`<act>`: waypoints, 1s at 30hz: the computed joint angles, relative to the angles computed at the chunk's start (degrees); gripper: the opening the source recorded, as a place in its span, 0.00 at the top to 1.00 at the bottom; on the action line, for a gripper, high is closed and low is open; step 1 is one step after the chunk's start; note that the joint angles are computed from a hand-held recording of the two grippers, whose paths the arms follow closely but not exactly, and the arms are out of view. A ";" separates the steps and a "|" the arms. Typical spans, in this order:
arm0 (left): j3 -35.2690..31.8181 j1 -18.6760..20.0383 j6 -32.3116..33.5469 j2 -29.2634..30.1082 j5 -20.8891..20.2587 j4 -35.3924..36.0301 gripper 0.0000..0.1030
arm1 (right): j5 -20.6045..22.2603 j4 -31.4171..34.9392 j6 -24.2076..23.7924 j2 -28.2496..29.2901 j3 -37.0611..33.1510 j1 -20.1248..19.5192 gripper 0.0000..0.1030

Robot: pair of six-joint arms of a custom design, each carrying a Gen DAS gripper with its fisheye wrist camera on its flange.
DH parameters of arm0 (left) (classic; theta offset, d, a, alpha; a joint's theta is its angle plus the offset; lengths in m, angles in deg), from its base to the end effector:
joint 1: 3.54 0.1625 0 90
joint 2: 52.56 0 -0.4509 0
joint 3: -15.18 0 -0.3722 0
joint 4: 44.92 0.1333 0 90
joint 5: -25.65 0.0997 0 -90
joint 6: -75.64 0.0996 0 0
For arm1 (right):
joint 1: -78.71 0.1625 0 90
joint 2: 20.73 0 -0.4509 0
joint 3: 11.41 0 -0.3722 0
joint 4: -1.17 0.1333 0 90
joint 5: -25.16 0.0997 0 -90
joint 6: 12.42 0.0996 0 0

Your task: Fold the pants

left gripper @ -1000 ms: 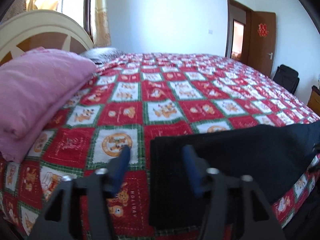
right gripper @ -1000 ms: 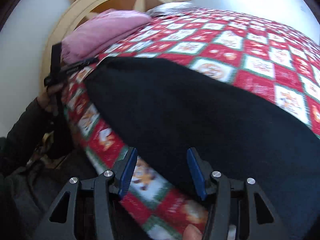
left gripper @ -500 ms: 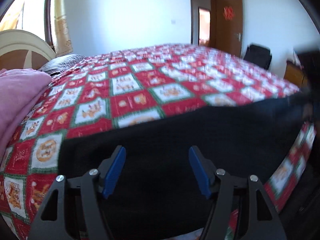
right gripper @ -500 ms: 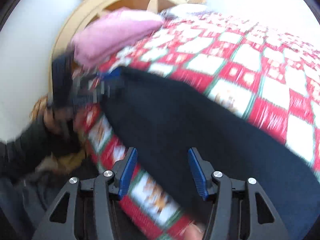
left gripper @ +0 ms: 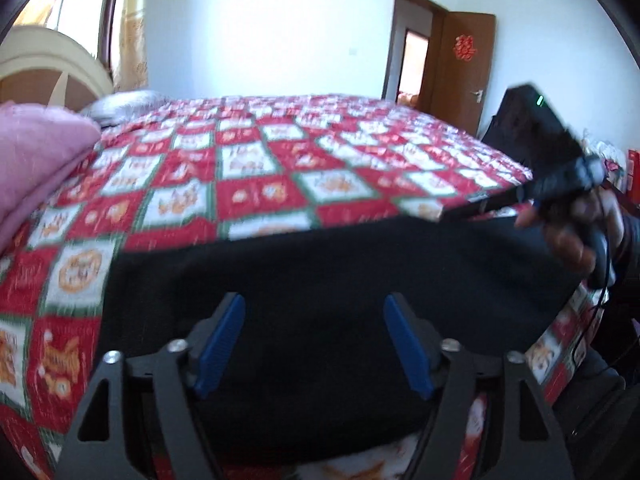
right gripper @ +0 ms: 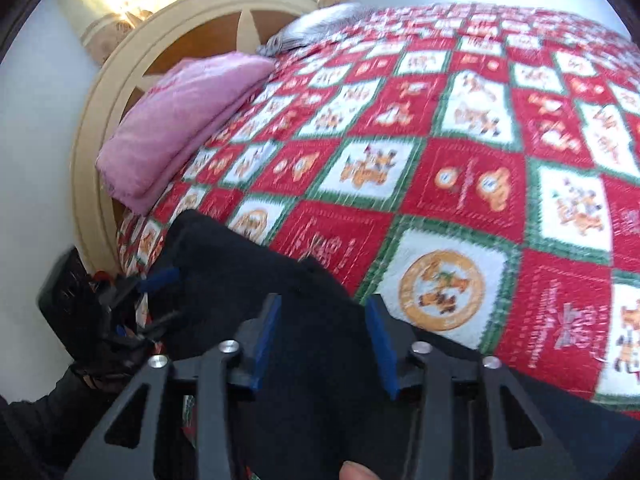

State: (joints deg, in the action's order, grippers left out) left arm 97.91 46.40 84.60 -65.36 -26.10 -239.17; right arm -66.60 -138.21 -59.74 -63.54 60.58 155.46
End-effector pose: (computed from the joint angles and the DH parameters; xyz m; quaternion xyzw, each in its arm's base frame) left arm -0.2973 -0.6565 -0.0956 0.2866 0.8615 -0.3525 0.2269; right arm -0.0528 -0.7927 0.2284 0.2858 -0.9420 0.1438 0.1015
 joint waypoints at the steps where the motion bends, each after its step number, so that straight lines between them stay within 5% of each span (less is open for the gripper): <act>1: -0.89 -0.13 0.79 0.47 -0.09 0.35 0.19 | -0.90 0.45 -1.08 -0.01 0.50 0.13 0.57; 5: -3.26 0.76 -0.71 1.65 -1.32 7.20 0.19 | -2.12 1.49 -6.50 -1.07 2.31 0.33 0.57; 8: -2.81 0.31 3.58 3.26 1.02 3.86 0.17 | -0.86 4.43 -5.91 -0.81 -0.14 0.14 0.57; 15: -1.44 0.69 3.72 2.24 -0.69 3.95 0.16 | 4.82 18.55 8.27 6.54 -17.39 -0.10 0.57; 19: -0.89 0.78 5.23 2.41 -1.35 2.38 0.15 | 3.44 27.61 14.28 12.28 -27.22 0.24 0.58; 21: -0.61 0.88 5.32 2.33 -1.85 1.78 0.15 | 5.23 31.86 14.61 13.14 -29.01 0.07 0.78; 24: -0.28 0.95 6.42 2.58 -2.29 0.12 0.15 | 6.31 30.88 15.08 12.50 -27.29 0.14 0.92; 30: -0.27 1.13 7.23 2.91 -2.90 -1.52 0.14 | 7.94 17.96 10.80 8.34 -17.93 0.68 0.94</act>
